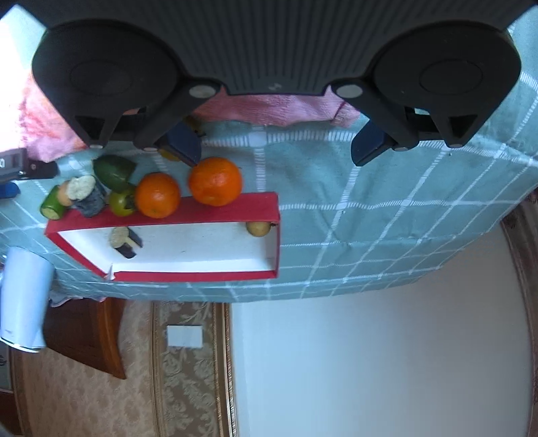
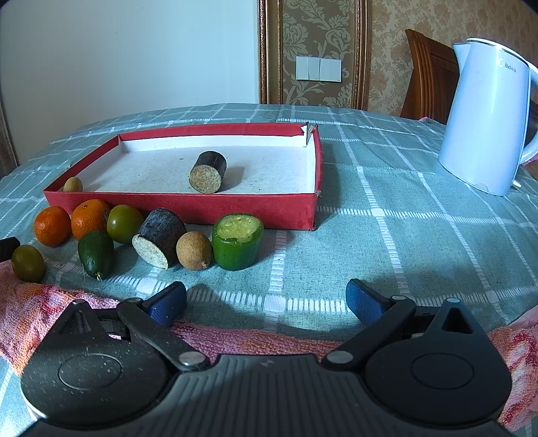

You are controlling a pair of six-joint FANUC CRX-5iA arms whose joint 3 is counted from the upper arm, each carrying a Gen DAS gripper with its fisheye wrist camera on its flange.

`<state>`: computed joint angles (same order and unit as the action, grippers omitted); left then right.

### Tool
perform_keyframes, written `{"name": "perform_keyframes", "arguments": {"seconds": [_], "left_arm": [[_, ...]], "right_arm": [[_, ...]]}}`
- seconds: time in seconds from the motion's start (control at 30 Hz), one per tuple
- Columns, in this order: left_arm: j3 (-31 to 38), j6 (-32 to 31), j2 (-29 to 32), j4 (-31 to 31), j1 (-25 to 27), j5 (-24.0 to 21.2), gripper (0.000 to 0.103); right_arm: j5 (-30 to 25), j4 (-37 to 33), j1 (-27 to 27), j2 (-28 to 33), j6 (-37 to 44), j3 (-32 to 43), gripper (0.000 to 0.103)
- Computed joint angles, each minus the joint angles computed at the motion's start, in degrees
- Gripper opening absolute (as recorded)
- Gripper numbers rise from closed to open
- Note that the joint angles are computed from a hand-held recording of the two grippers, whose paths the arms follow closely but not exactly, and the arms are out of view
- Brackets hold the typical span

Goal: Organize fruits
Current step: 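Withdraw the left tool from the box, then grasp the cut green cucumber piece with the right tool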

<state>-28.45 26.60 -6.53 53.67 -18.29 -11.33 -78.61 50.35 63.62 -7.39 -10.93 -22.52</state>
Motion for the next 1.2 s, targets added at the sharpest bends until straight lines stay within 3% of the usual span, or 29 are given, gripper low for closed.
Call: {"name": "perform_keyframes", "arguments": {"seconds": [0.13, 0.23, 0.33, 0.47, 0.63, 0.77, 1.2], "left_arm": [[0.20, 3.13, 0.66, -3.46, 0.05, 2.33, 0.099], [1.74, 6.36, 1.85, -4.42, 1.98, -1.35, 0.099], [4.98, 14.25, 3.17, -10.96, 4.55, -6.67, 0.099], [6.55, 15.92, 3.80, -13.66, 5.22, -9.55, 0.100], [5.41, 13.10, 3.30, -12.31, 4.51, -8.15, 0.100], [6.62, 15.55, 3.87, -13.63, 5.20, -10.19, 0.103], [8.19, 18.55, 4.42, -17.07, 5.33, -11.60, 0.103]], "right_arm": [[0.85, 0.69, -0.01, -0.82, -1.37, -0.97, 0.102], [1.14, 2.30, 0.32, -2.42, -5.93, -2.94, 0.101], [1.50, 4.38, 0.65, -3.66, -9.53, -4.69, 0.101], [-2.08, 5.75, 0.42, -0.41, -6.60, -2.30, 0.080], [-1.39, 7.48, -0.89, 1.69, -2.72, -0.57, 0.075], [0.91, 8.33, -2.10, 1.62, -2.14, -0.83, 0.052], [4.46, 8.30, -3.75, 0.45, -4.69, -1.75, 0.052]]}}
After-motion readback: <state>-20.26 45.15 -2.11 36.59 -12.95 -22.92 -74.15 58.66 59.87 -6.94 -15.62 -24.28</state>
